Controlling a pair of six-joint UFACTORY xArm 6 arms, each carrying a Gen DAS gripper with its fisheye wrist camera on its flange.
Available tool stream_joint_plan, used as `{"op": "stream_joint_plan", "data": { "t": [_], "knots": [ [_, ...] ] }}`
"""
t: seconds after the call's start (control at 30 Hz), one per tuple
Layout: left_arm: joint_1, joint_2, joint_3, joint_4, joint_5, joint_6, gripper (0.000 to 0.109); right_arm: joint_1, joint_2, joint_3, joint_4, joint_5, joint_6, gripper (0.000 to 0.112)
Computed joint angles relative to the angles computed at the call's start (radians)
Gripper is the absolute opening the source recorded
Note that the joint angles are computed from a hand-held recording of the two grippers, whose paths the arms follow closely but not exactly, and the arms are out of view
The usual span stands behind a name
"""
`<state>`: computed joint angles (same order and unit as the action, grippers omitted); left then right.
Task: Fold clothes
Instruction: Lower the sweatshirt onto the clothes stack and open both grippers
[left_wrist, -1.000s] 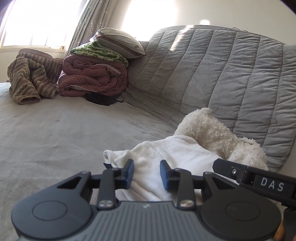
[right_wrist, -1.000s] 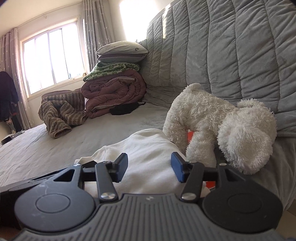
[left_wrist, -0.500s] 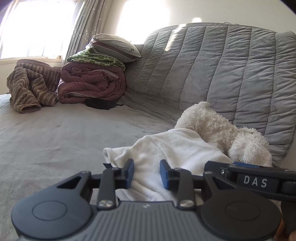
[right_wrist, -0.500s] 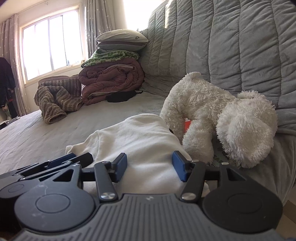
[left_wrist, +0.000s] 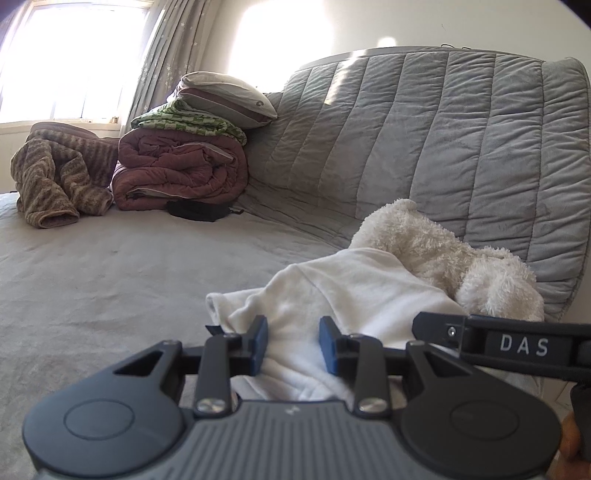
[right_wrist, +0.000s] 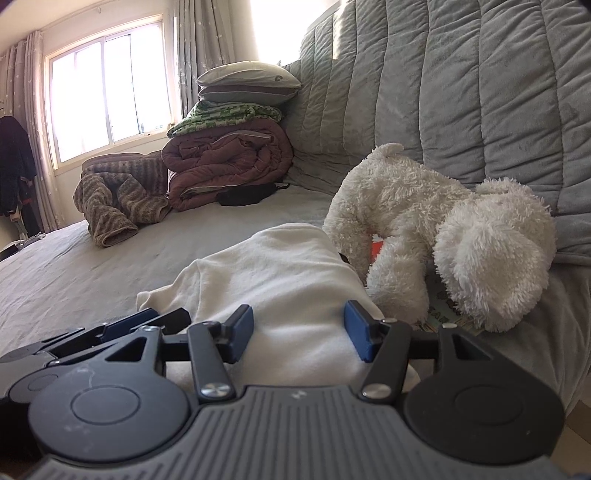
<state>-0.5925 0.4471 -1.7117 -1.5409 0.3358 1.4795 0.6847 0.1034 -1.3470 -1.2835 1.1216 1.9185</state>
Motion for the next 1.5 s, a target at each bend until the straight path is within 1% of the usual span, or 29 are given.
{"op": "stream_joint_plan", "data": {
  "t": [0.1,0.27,0.5,0.7,0.83,1.03,1.1,1.17,1.23,1.27,1.4,1.47,1.5],
  "knots": [
    [-0.002,-0.001,0.001,0.015,-0.007,-0.008,0.032,-0.001,-0.001,-0.001,-0.001,-0.001,0.008,0.06],
    [0.002,-0.003,0.006,-0.007,-0.002,0.02,0.032,0.002,0.001,-0.002,-0.016,0.004,0.002,0.06],
    [0.003,-0.003,0.007,-0.025,-0.002,0.034,0.032,-0.002,-0.049,0.05,-0.078,-0.035,0.129,0.06],
    [0.0,-0.01,0.009,0.018,-0.01,0.007,0.032,0.003,-0.048,0.044,-0.082,-0.028,0.155,0.06],
    [0.0,-0.014,0.012,0.055,-0.014,-0.034,0.032,0.004,-0.066,0.064,-0.104,-0.036,0.225,0.06],
    [-0.005,-0.015,0.005,0.134,-0.03,-0.077,0.034,0.024,-0.057,0.047,-0.115,0.008,0.235,0.061],
    [0.0,-0.02,0.004,0.165,-0.023,-0.111,0.036,0.033,-0.058,0.045,-0.12,0.025,0.23,0.065],
    [0.009,-0.031,0.008,0.18,-0.011,-0.143,0.039,0.043,-0.056,0.039,-0.117,0.052,0.223,0.073],
    [0.009,-0.049,0.025,0.186,-0.032,-0.162,0.053,0.051,-0.056,0.036,-0.113,0.077,0.226,0.075],
    [0.011,-0.057,0.033,0.195,-0.035,-0.177,0.055,0.054,-0.058,0.037,-0.111,0.084,0.23,0.075],
    [0.035,-0.092,0.067,0.247,-0.007,-0.256,0.055,0.069,-0.054,0.023,-0.082,0.135,0.217,0.075],
    [0.048,-0.109,0.084,0.272,0.013,-0.293,0.055,0.08,-0.041,0.003,-0.059,0.171,0.186,0.075],
    [0.052,-0.122,0.097,0.274,0.016,-0.292,0.055,0.085,-0.034,-0.007,-0.047,0.189,0.17,0.075]
  ]
}}
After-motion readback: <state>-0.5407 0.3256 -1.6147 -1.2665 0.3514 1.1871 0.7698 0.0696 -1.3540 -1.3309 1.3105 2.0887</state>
